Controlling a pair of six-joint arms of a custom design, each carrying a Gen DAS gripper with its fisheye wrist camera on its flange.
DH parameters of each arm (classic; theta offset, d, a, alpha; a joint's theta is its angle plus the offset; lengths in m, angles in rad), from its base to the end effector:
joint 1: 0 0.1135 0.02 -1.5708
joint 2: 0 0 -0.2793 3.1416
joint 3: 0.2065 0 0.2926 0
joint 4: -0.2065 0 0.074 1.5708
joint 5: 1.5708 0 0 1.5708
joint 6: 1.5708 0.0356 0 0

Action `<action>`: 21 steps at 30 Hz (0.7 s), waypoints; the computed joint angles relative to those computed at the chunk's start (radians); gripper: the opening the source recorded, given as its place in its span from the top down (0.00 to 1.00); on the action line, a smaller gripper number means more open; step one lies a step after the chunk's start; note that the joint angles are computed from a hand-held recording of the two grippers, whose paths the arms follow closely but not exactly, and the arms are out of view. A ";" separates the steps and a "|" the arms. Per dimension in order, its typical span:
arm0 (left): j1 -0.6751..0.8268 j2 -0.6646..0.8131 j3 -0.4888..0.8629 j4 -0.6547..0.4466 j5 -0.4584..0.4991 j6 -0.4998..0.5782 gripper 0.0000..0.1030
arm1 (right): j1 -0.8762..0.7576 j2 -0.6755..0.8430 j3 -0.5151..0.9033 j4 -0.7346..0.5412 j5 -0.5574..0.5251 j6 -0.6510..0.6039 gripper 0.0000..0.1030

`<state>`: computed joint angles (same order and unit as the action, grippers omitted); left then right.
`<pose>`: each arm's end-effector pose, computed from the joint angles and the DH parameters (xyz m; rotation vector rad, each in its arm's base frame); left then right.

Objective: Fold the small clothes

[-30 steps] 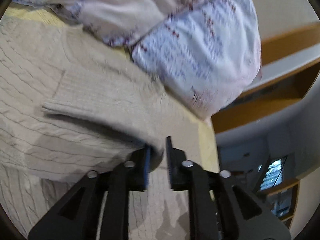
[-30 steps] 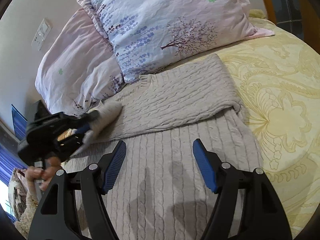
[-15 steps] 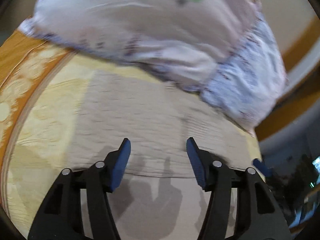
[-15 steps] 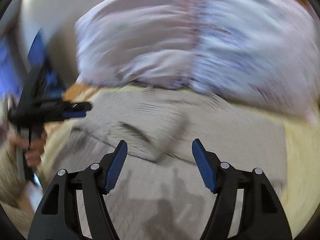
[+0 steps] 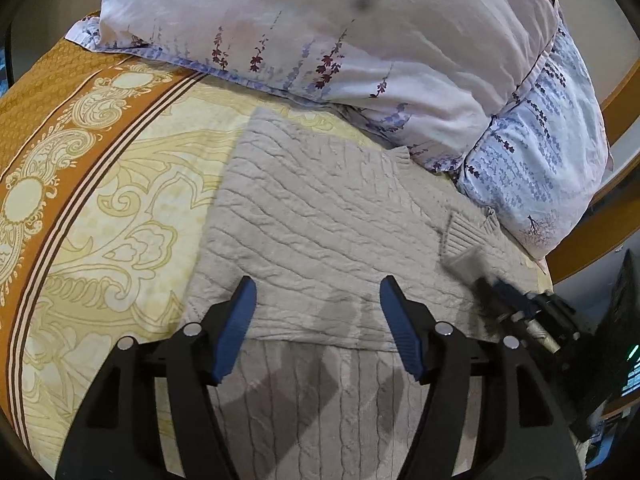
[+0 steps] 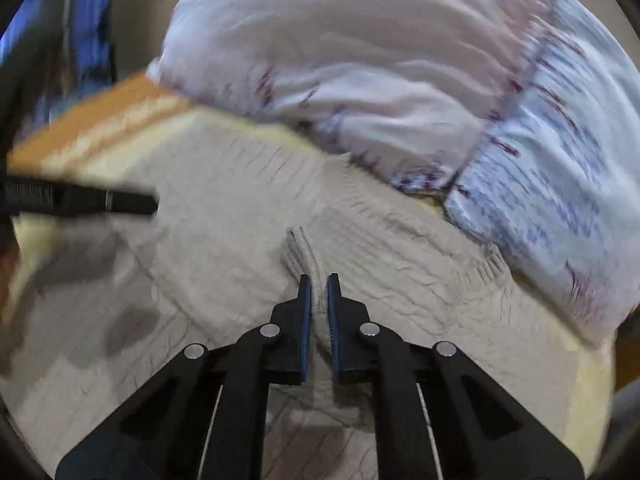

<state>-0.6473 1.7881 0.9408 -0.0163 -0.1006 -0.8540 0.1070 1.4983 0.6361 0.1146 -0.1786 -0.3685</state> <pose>0.3100 -0.2298 0.1281 -0.3048 2.4876 -0.5387 0.3092 0.0396 0.1395 -0.6299 2.2171 0.0734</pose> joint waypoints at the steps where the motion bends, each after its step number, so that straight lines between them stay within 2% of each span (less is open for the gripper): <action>1: 0.000 0.000 0.001 0.001 0.001 0.000 0.36 | -0.047 -0.039 -0.007 0.005 -0.043 0.054 0.92; 3: -0.006 0.003 0.004 0.002 -0.008 0.002 0.35 | -0.148 -0.092 -0.030 0.031 -0.146 0.141 0.92; 5: -0.013 0.010 0.015 -0.006 -0.021 0.011 0.34 | -0.308 -0.126 -0.054 0.055 -0.299 0.259 0.92; 7: -0.020 0.017 0.025 -0.017 -0.033 0.021 0.32 | -0.455 -0.091 -0.038 0.026 -0.431 0.338 0.92; 8: -0.025 0.020 0.031 -0.025 -0.040 0.025 0.31 | -0.538 -0.036 -0.010 -0.024 -0.516 0.355 0.92; 10: -0.030 0.023 0.041 -0.042 -0.049 0.032 0.30 | -0.624 0.069 0.047 -0.131 -0.602 0.323 0.91; 12: -0.031 0.024 0.044 -0.050 -0.051 0.036 0.30 | -0.699 0.210 0.145 -0.314 -0.686 0.246 0.90; 14: -0.032 0.022 0.044 -0.055 -0.051 0.037 0.30 | -0.753 0.321 0.234 -0.477 -0.777 0.179 0.77; 15: -0.032 0.021 0.044 -0.056 -0.051 0.036 0.30 | -0.777 0.367 0.272 -0.548 -0.821 0.145 0.54; 16: -0.031 0.020 0.044 -0.058 -0.049 0.036 0.29 | -0.792 0.414 0.316 -0.613 -0.861 0.112 0.35; 19: -0.028 0.017 0.043 -0.060 -0.043 0.033 0.29 | -0.809 0.490 0.402 -0.726 -0.921 0.061 0.34; 21: -0.029 0.019 0.044 -0.060 -0.044 0.032 0.29 | -0.795 0.508 0.435 -0.731 -0.920 0.067 0.35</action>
